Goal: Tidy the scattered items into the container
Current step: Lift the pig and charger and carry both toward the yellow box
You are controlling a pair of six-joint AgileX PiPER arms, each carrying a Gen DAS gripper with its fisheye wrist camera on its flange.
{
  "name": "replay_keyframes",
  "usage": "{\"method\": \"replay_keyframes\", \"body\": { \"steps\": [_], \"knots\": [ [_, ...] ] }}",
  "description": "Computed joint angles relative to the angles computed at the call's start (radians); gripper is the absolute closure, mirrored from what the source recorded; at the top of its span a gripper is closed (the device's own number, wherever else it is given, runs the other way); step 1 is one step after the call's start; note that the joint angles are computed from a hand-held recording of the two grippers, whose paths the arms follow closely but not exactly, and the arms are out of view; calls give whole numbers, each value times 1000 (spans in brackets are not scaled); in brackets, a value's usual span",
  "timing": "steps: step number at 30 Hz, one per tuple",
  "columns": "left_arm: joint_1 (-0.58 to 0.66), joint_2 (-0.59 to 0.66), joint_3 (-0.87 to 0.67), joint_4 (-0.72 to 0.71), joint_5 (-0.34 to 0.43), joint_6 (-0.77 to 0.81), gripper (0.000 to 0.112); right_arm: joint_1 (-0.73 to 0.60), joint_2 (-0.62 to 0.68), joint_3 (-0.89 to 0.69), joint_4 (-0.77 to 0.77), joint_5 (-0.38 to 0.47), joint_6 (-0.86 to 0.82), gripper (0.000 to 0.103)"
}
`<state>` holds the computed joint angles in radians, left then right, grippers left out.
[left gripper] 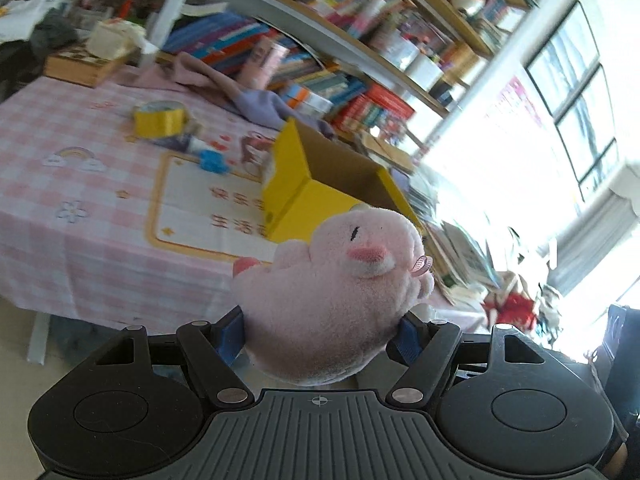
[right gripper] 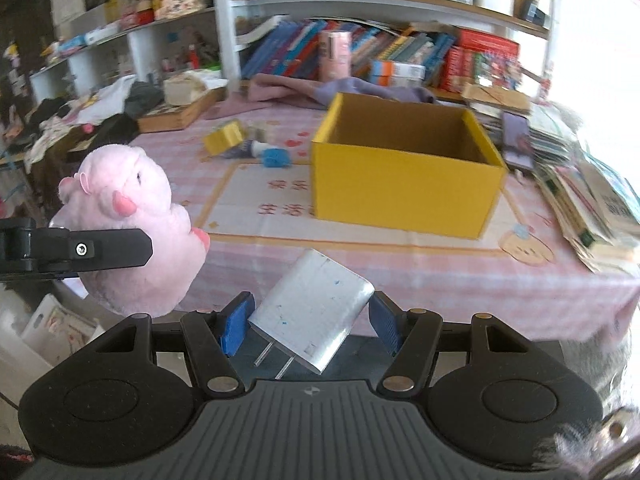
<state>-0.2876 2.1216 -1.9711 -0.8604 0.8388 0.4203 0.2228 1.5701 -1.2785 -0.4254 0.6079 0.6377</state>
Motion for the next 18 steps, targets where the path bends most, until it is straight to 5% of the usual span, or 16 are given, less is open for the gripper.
{"method": "replay_keyframes", "body": {
  "steps": [18],
  "knots": [
    [-82,158,-285,34,172,-33,38,-64,-100,114,-91,30,152,42]
  ]
}}
